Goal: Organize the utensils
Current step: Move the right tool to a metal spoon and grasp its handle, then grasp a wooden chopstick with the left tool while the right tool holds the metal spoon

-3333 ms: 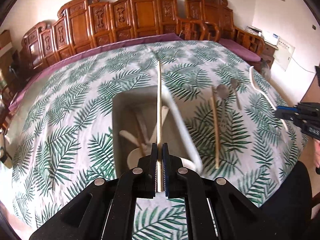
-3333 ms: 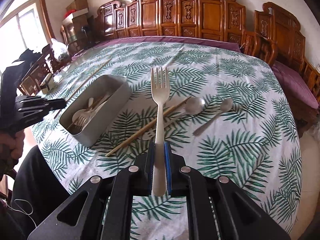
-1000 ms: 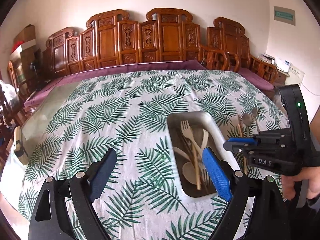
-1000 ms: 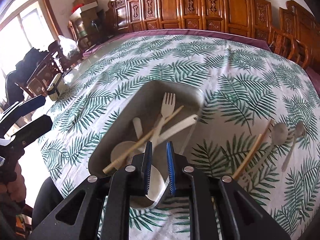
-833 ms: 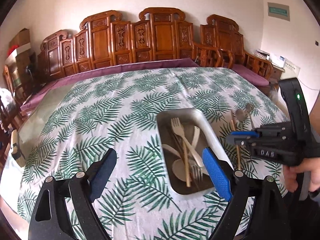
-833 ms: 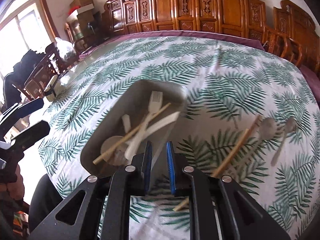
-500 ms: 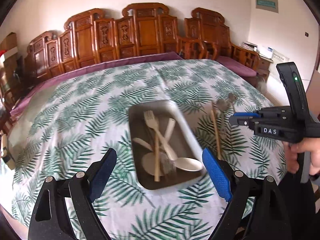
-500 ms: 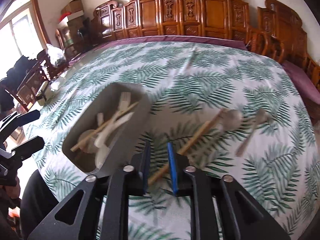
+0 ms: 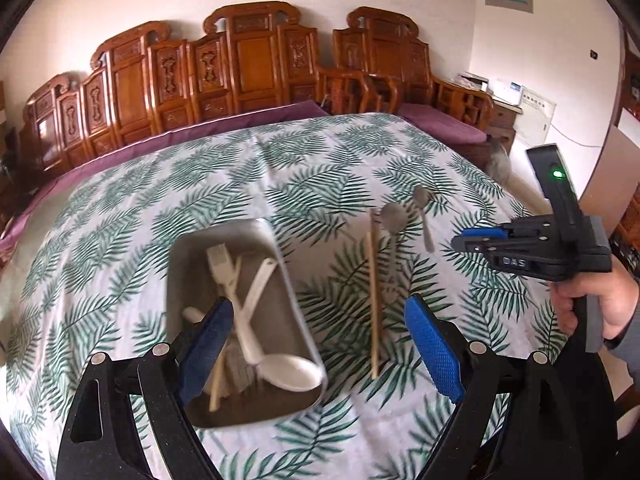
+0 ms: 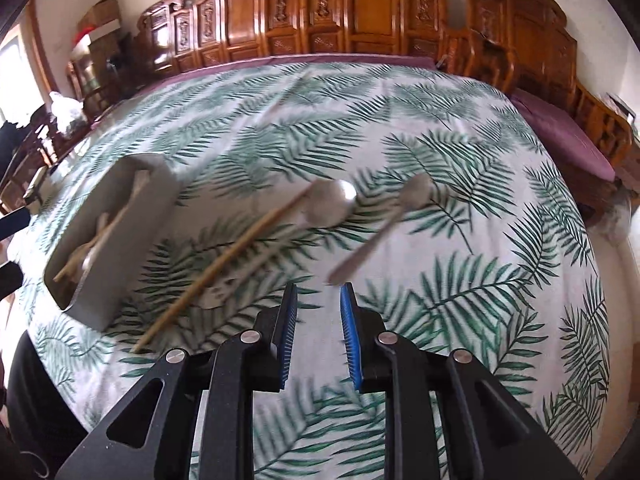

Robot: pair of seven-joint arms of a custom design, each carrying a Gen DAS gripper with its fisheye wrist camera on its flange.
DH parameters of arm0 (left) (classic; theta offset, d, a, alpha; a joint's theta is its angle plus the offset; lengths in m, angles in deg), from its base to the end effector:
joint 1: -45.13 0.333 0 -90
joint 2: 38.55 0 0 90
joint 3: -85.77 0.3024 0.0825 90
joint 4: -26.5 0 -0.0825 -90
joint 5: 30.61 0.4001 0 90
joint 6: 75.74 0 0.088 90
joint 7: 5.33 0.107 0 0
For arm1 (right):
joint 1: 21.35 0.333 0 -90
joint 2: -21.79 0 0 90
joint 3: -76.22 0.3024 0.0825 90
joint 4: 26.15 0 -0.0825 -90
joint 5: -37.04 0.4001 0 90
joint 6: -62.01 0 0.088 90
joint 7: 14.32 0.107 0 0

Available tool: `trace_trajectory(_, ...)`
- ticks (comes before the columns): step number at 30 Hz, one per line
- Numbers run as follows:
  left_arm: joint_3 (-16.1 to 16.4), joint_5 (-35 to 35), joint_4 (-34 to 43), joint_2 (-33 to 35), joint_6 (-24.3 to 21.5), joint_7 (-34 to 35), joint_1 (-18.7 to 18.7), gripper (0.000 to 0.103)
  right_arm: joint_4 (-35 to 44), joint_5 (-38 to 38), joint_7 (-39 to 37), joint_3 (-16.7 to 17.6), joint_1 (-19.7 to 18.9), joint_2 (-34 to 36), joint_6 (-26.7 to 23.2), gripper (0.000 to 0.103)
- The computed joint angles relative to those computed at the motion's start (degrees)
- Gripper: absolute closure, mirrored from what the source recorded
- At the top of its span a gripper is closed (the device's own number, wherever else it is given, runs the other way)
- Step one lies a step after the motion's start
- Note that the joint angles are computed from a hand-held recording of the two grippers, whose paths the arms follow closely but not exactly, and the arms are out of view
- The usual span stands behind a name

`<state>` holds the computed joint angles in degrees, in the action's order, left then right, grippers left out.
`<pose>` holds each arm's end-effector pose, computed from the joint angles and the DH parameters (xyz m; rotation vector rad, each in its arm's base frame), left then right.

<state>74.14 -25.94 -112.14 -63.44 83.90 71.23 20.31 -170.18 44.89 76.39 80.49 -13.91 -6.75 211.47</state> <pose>0.3844 -0.2993 0.5401 -1.3331 2.2054 -0.9410 0.4482 0.0918 0.5001 -1.9299 1.7512 -0.4300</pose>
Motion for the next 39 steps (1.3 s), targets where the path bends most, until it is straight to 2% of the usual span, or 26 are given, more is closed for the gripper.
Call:
trace_trajectory(10, -1.7, 1.2, 4.5, 5.3, -1.0, -0.4, 0.3, 0.019, 8.2, -4.4, 6.2, -0.4, -3.6, 11.9, 0.6, 0.079)
trace_trajectory(20, -2.2, 2.3, 8.2, 8.6, -3.2, -0.2, 2.0, 0.019, 14.5, -8.6, 11.6, -1.9, -3.2, 19.2, -0.5, 0.079)
trace_trajectory(28, -3.2, 2.6, 10.3, 11.1, -4.1, -0.5, 2.2, 0.019, 17.0, -14.9, 13.1, -2.0, -2.4, 21.1, -2.5, 0.08)
trace_trajectory(30, -3.5, 3.0, 11.0, 11.8, -4.6, -0.6, 2.2, 0.019, 17.6, -14.9, 12.3, -2.3, -2.1, 21.1, -4.5, 0.095)
trace_trajectory(33, -3.9, 3.3, 12.0, 12.9, -5.3, -0.7, 2.0, 0.019, 17.5, -14.6, 10.4, -2.6, -1.7, 20.2, -6.5, 0.099)
trace_trajectory(39, -4.5, 2.6, 14.2, 15.4, -7.2, -0.6, 1.5, 0.022, 13.8, -14.2, 7.2, -2.9, -2.4, 16.3, -7.8, 0.1)
